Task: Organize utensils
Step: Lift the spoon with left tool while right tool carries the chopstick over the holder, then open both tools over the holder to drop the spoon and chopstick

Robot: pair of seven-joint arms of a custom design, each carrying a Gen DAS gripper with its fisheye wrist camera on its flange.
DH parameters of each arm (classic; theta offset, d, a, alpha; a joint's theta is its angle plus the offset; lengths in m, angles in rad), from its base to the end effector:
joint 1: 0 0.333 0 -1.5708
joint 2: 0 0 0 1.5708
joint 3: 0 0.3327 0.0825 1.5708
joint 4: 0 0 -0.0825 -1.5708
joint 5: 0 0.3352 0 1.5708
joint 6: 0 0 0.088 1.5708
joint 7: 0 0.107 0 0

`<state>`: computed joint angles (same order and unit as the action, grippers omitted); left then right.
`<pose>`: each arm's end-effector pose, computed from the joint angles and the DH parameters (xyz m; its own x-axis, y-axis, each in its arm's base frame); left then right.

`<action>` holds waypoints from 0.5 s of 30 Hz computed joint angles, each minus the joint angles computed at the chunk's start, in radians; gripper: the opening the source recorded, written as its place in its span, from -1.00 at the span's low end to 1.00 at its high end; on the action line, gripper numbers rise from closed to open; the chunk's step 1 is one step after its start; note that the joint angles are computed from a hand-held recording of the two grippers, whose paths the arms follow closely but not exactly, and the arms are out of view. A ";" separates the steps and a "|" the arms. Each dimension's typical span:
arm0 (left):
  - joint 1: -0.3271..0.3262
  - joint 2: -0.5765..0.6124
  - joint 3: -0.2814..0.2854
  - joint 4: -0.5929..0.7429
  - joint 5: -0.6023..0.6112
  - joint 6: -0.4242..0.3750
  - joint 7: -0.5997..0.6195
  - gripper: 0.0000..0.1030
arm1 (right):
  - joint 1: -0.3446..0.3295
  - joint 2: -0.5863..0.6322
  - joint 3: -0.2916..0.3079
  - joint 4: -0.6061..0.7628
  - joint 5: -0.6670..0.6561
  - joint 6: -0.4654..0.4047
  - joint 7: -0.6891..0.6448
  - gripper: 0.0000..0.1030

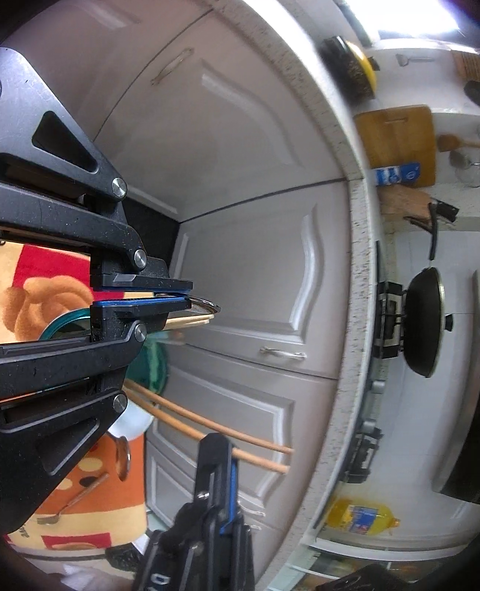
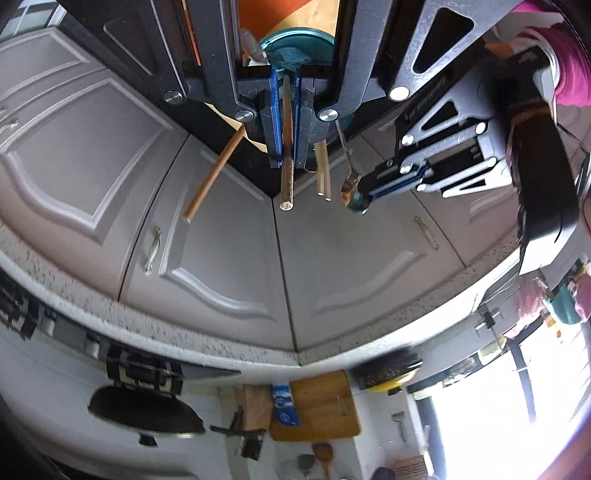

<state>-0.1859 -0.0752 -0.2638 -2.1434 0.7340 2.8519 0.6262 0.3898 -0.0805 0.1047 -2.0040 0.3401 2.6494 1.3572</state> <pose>0.4537 -0.2634 0.5556 -0.1525 -0.9878 0.0318 -0.6382 0.0739 -0.7663 0.4741 0.2479 0.6097 0.5043 -0.8472 -0.1670 -0.6890 -0.2782 -0.6692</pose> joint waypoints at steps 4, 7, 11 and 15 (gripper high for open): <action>-0.011 0.014 0.008 -0.008 -0.071 0.006 0.038 -0.97 | -0.008 0.018 -0.004 -0.002 0.014 0.001 0.017 -0.90; -0.016 0.010 0.015 -0.020 -0.130 0.021 0.074 -0.97 | -0.014 0.023 -0.007 0.001 0.034 -0.019 0.021 -0.75; -0.021 0.001 0.015 -0.028 -0.215 0.025 0.132 -0.91 | -0.018 0.005 -0.010 -0.020 0.053 -0.021 0.016 -0.35; -0.014 -0.018 0.006 -0.041 -0.218 0.037 0.132 -0.63 | -0.019 -0.019 -0.010 -0.045 0.043 -0.021 0.021 -0.35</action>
